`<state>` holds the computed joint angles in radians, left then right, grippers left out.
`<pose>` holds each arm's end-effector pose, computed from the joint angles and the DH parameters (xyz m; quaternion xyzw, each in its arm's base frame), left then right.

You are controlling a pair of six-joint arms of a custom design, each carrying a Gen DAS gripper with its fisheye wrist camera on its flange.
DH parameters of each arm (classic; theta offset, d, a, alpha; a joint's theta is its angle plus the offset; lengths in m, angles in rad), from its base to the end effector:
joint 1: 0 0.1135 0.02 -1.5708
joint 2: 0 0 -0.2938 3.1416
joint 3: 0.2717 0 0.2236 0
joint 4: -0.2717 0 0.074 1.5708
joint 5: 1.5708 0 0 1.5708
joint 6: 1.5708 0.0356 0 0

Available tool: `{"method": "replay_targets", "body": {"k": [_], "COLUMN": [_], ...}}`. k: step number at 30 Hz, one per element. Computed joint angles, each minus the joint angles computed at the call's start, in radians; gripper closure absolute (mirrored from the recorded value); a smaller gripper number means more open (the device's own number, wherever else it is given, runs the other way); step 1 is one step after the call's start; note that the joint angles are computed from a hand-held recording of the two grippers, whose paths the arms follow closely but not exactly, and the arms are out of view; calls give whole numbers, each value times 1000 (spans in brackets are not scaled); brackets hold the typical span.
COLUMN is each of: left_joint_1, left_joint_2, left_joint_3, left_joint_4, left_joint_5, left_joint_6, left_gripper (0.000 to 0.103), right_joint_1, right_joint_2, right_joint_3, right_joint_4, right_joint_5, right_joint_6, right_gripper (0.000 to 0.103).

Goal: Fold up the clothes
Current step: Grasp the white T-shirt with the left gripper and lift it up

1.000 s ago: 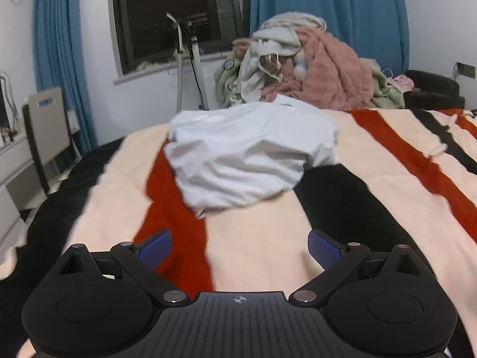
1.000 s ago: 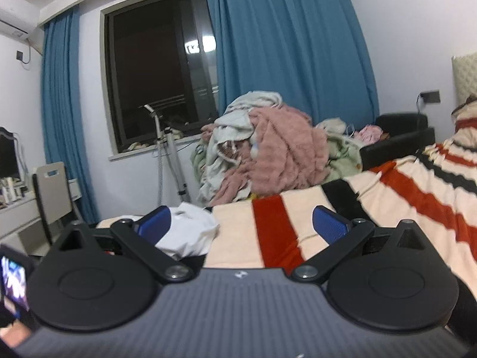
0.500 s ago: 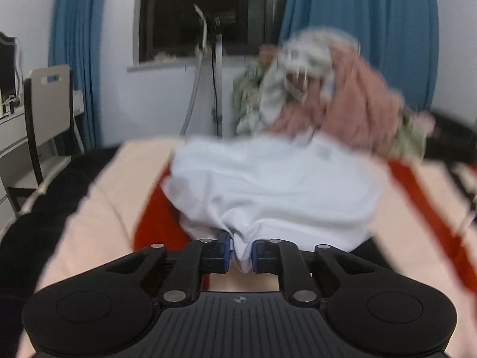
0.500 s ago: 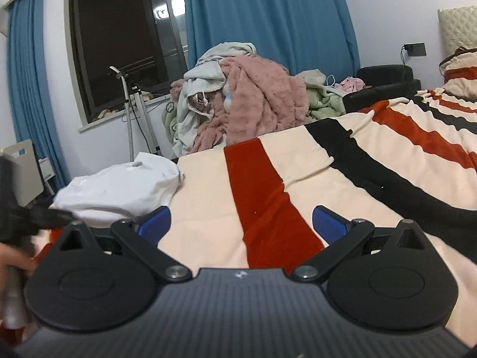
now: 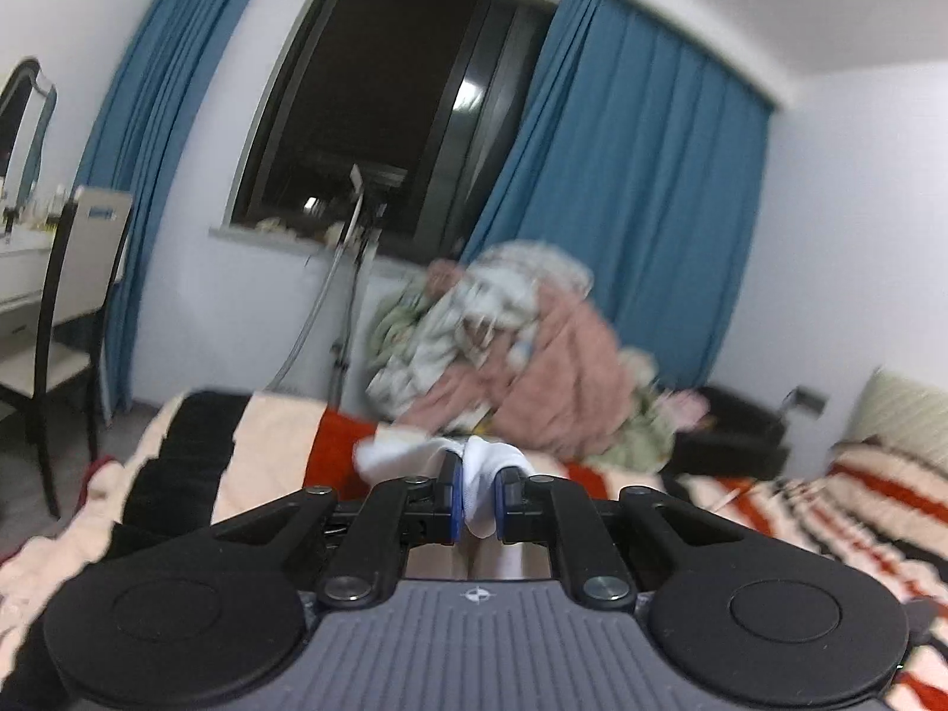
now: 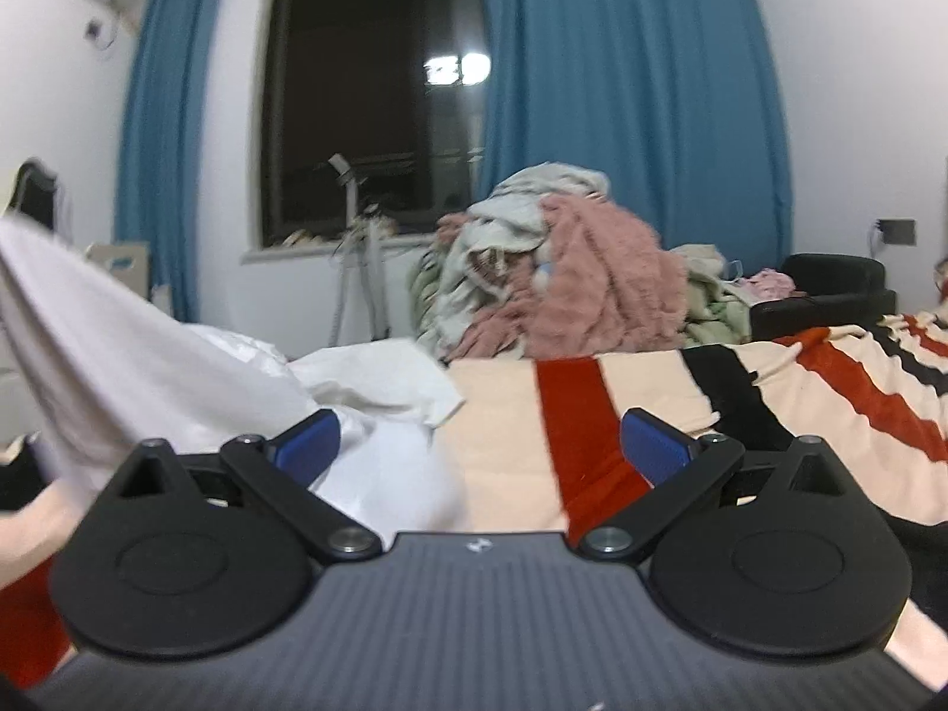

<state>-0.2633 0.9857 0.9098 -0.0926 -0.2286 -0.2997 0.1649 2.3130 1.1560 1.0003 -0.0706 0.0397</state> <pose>0.1800 -0.0402 0.3837 -0.0874 0.7577 -0.0943 0.6399 0.4615 0.0793 0.1398 -0.0704 0.7569 0.0930 0.6431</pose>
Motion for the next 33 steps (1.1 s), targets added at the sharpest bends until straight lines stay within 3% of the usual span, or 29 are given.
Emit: {"method": "replay_targets", "body": {"k": [4,8,10,15,21,26,28,31,33], "left_joint_1": [-59,70,184,440,559,590,580,563,553], "left_joint_2": [-167,-199,-188,-69,144,322,375,447,487], "left_joint_3": [-5,53,57,-25,-127,-114,-111,-93,-81], "left_joint_4": [-103,-260,-289,-190,1,55,81,90,95], "left_joint_5": [-50,62,159,363,360,349,334,315,304], "left_joint_6": [-11,-15,18,17,81,103,123,134,141], "left_gripper": [93,92,92,92,91,91,91,89,87], "right_joint_1": [8,27,54,158,212,186,134,46,19], "right_joint_2": [-160,-315,-358,-349,-222,-155,-131,-77,-18], "right_joint_3": [-108,-135,-129,-48,63,1,30,129,227], "right_joint_4": [-118,-352,-443,-671,-865,-696,-673,-676,-709], "right_joint_5": [-105,-231,-273,-225,-167,-6,-41,-185,-207], "right_joint_6": [14,70,64,-44,-251,-332,-236,25,132], "right_gripper": [1,1,1,1,1,1,1,1,1]}}
